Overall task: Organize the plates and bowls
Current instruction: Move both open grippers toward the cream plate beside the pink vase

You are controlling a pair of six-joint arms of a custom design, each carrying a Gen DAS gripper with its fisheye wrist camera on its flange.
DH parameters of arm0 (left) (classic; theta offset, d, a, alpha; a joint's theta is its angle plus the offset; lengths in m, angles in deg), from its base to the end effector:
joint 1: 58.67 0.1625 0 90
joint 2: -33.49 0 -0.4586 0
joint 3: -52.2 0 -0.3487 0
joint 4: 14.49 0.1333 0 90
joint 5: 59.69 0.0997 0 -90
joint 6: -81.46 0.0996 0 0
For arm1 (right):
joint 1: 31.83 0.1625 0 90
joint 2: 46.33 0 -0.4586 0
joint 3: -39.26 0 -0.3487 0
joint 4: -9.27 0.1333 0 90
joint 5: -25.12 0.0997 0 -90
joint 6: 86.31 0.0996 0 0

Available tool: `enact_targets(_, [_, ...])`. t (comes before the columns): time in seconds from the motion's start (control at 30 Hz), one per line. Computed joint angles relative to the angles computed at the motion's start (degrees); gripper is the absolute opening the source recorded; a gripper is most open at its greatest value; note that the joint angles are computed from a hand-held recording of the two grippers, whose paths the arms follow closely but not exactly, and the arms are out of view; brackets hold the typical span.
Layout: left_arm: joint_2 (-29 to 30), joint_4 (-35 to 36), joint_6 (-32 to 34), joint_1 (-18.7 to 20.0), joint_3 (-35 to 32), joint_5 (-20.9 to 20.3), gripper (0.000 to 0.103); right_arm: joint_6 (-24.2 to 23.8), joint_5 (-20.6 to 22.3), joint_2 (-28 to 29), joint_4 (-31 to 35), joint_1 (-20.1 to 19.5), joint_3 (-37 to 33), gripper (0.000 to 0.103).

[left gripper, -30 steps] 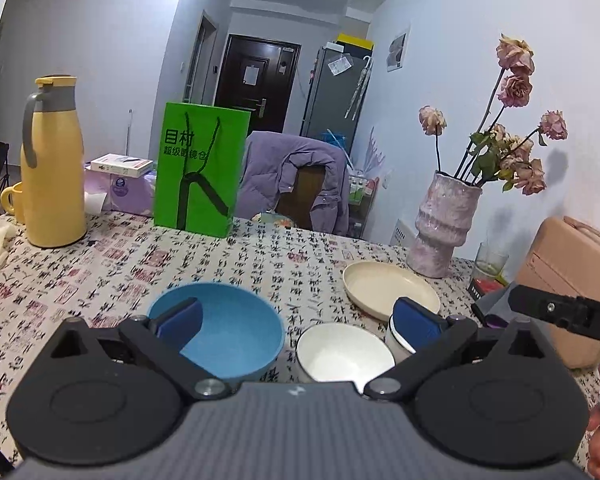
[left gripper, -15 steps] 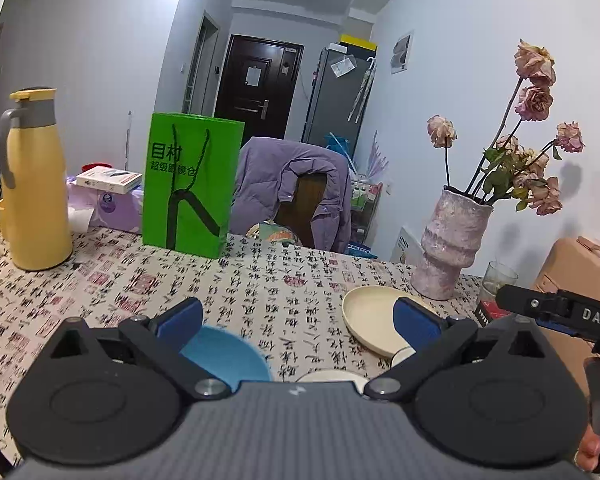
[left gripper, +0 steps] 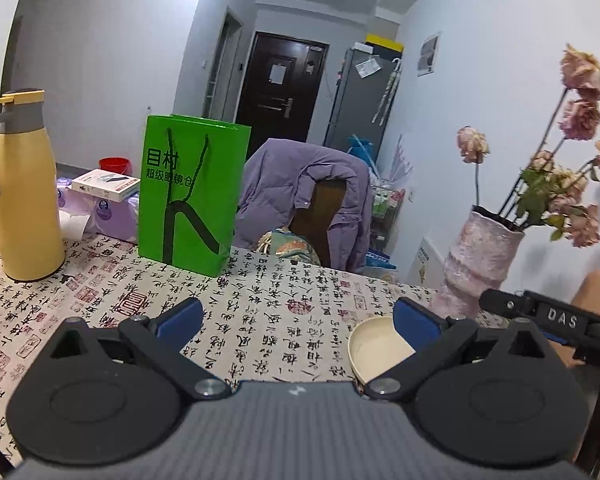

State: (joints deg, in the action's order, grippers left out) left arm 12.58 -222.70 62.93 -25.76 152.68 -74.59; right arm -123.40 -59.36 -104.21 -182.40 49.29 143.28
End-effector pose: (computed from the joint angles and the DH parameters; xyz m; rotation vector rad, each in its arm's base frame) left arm -0.3667 -0.5108 0.0255 0.1510 2.0579 -1.4908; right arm 0.0449 -0.6382 0.3256 0.6842 -2.4573 1.2839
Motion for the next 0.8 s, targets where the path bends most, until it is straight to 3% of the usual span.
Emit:
enact_targets(0.13, [1.1,6.5,-2.0,1.8,-3.6,1.0,0.103,1.8,3.7,1.2,-0.6,-3.1,-1.0,0.103])
enact_targets(0.23, [3.4,9.1,-1.1,2.9,-7.3,2.5,0.103,2.4,1.0,1.7,2.9,-3.6,-3.8,0.103])
enact_targets(0.47, [4.4,26.9,-15.2,5.2,-11.9,0.9,0.103,5.3,3.7,2.5,6.8,-5.9,-7.4,0.103])
enact_targets(0.6, [4.2,43.3,-26.5,6.4,-15.2,1.0,0.103,4.9,0.6,4.9,4.8,-6.1,-9.5,0.103])
enact_targets(0.8, [6.2,56.9,-32.0,8.0,-21.9,2.4,0.103,7.7,-2.4,7.6,8.7,-7.2,-14.2,0.103])
